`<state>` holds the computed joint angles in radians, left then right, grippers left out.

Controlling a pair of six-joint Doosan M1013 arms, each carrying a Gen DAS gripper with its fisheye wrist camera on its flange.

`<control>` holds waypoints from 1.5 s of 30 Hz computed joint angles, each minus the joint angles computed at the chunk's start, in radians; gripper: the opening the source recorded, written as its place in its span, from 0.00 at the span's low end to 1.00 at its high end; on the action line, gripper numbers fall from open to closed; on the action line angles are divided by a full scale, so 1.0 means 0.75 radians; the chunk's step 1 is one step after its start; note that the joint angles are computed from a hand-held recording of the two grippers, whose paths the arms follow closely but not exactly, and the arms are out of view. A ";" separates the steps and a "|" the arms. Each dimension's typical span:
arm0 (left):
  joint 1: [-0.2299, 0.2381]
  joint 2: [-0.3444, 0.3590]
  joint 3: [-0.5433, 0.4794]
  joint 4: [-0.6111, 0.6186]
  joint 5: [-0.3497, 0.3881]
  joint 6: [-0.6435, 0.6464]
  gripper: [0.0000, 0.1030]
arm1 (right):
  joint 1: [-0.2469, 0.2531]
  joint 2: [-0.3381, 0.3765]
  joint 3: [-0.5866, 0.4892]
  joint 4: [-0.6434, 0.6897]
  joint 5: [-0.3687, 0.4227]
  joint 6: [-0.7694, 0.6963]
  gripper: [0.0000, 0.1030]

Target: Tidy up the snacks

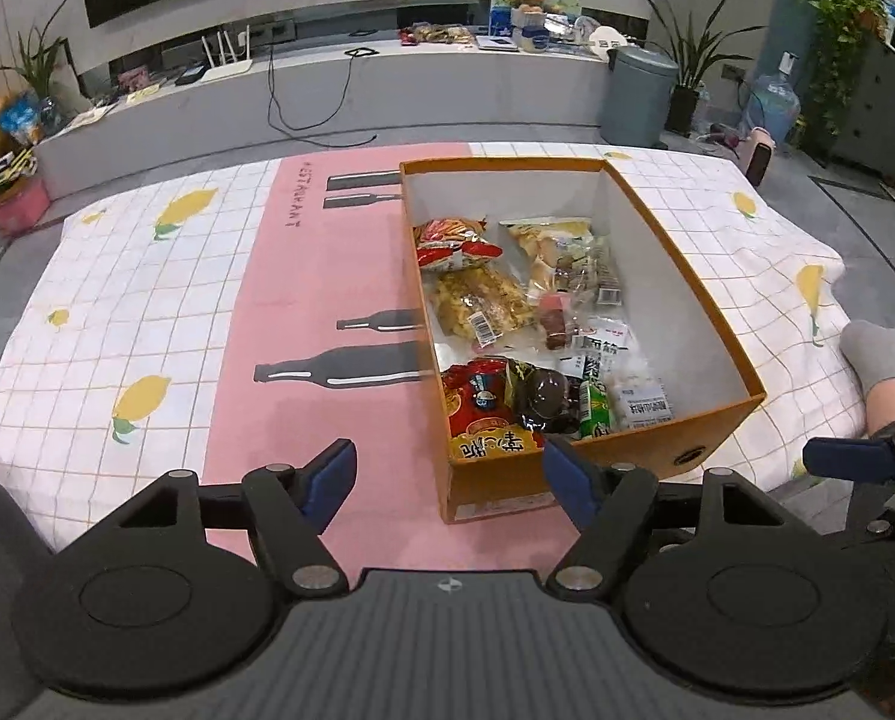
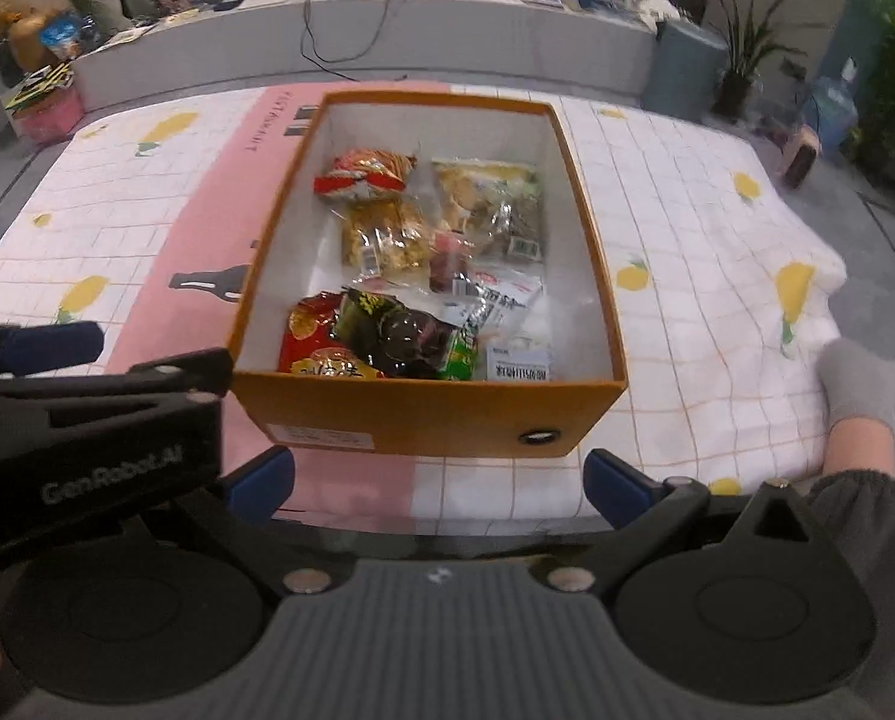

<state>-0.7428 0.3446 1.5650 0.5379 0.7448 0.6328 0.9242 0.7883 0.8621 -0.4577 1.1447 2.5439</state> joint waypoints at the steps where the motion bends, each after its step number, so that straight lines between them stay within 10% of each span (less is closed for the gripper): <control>1: 0.003 -0.004 0.004 -0.012 -0.012 -0.005 0.81 | 0.001 -0.001 -0.001 -0.001 -0.009 0.009 0.97; 12: 0.030 -0.015 0.022 -0.133 -0.074 0.020 0.81 | -0.014 -0.024 0.045 0.111 -0.140 0.027 0.97; 45: 0.033 -0.004 0.017 -0.152 -0.040 0.021 0.81 | -0.010 -0.003 0.023 0.088 -0.109 0.020 0.97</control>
